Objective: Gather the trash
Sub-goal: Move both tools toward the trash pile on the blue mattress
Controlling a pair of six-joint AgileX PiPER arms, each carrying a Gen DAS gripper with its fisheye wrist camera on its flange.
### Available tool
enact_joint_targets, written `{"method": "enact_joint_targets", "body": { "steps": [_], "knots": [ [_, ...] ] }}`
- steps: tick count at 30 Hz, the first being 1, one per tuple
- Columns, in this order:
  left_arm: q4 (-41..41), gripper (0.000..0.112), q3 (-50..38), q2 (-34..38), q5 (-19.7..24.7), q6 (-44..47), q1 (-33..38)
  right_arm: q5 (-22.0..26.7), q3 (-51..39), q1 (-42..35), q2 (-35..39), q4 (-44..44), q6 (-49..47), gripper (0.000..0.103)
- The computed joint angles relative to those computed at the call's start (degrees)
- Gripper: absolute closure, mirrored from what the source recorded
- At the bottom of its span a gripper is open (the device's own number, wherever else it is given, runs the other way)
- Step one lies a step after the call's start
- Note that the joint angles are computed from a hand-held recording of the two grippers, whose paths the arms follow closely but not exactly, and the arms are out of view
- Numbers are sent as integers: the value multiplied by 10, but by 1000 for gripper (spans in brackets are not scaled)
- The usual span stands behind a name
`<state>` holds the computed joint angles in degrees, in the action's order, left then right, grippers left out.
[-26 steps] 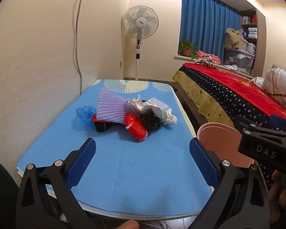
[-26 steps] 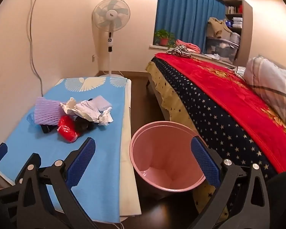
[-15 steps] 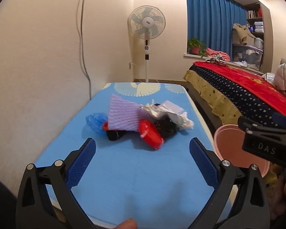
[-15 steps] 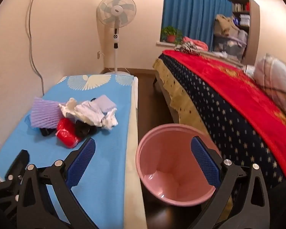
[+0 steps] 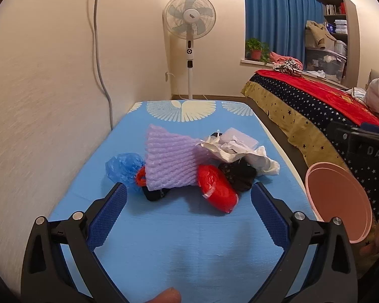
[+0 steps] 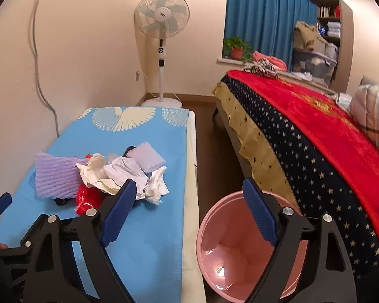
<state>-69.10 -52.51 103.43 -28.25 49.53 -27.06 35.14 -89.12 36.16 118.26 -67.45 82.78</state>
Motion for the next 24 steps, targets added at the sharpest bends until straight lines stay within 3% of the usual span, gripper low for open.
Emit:
{"method": "enact_joint_targets", "body": {
  "steps": [3, 8, 11, 14, 17, 24],
  "knots": [
    [36, 17, 13, 4, -18, -53, -12, -2, 10, 6, -2, -23, 19, 19],
    [27, 17, 13, 0, -36, -78, -19, -26, 43, 7, -4, -66, 64, 19],
    [6, 17, 5, -4, -52, -53, -28, -39, 63, 7, 0, -101, 100, 19],
    [16, 17, 10, -10, -46, -59, -29, -72, 56, -4, 7, -72, 90, 19],
    [11, 17, 15, -16, -42, -63, -24, -69, 56, 2, 8, -113, 112, 19],
    [8, 17, 17, -12, -32, -80, -12, -103, 48, -9, 10, -70, 70, 19]
  ]
}}
